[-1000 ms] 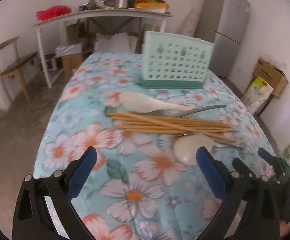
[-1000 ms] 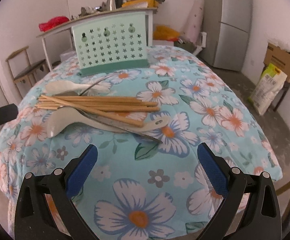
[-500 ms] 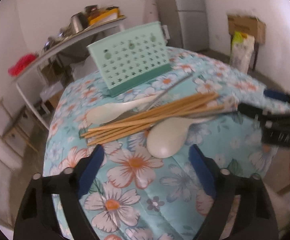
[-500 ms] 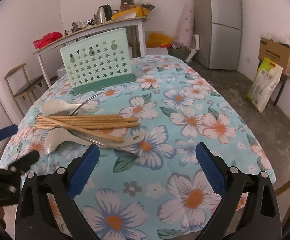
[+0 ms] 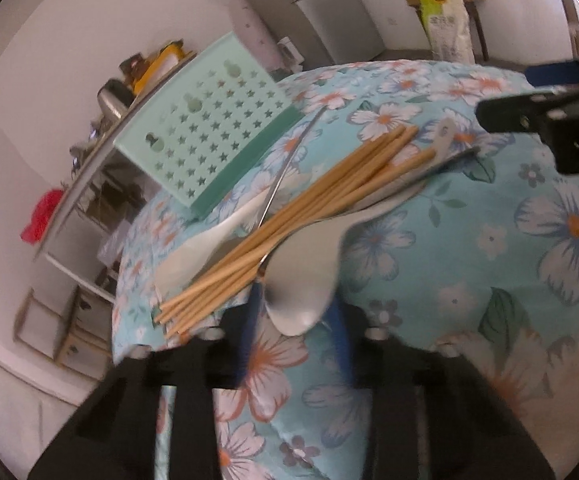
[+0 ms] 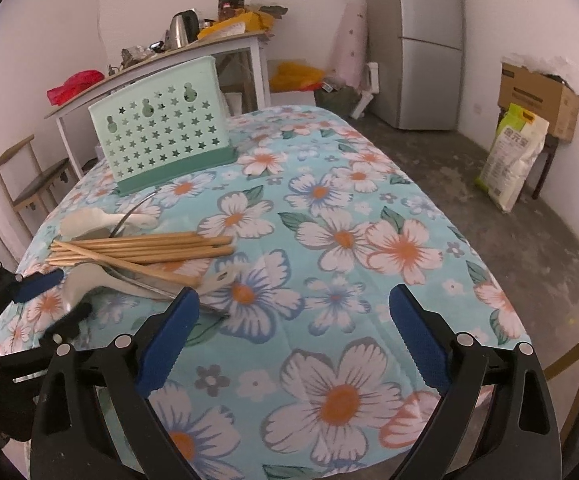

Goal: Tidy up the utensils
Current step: 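Close the left tool on the white ladle handle and lift it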

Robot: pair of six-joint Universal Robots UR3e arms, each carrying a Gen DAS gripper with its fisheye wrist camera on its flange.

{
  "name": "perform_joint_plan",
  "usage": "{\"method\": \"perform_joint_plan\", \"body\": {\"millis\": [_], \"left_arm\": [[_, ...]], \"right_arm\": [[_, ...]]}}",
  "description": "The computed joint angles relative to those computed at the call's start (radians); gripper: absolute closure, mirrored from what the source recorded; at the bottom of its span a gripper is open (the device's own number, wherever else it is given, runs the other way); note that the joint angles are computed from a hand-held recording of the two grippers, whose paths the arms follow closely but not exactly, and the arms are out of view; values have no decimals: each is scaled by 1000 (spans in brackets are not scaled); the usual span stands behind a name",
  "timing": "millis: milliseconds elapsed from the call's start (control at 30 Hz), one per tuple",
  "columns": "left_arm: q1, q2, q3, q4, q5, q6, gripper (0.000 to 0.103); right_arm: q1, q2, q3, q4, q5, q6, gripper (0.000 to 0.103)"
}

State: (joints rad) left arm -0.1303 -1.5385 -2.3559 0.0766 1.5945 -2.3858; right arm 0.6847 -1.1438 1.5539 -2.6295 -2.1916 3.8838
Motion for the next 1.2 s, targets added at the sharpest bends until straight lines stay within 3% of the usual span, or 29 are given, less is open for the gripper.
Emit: {"method": "perform_joint_plan", "body": {"millis": [133, 267, 367, 500, 700, 967, 1100, 1200], "left_arm": [[-25, 29, -32, 47, 42, 40, 92], [7, 164, -35, -113, 10, 47, 95], [88, 265, 18, -352, -93, -2, 94], [226, 305, 59, -515, -285, -70, 94], [331, 274, 82, -630, -439, -125, 94], [386, 256, 36, -597, -527, -175, 95], [437, 318, 26, -646, -587, -169, 96], [501, 421, 24, -758, -648, -120, 97]], "right_arm": [[4, -1, -4, 8, -8, 4, 12], [6, -8, 2, 4, -19, 3, 12], [7, -14, 7, 3, -24, 7, 12], [6, -19, 6, 12, -17, 15, 12], [8, -19, 1, 19, -17, 20, 12], [8, -16, 3, 23, -18, 26, 14], [11, -18, 6, 20, -18, 25, 16], [19, -21, 7, 12, -32, 21, 18]]}}
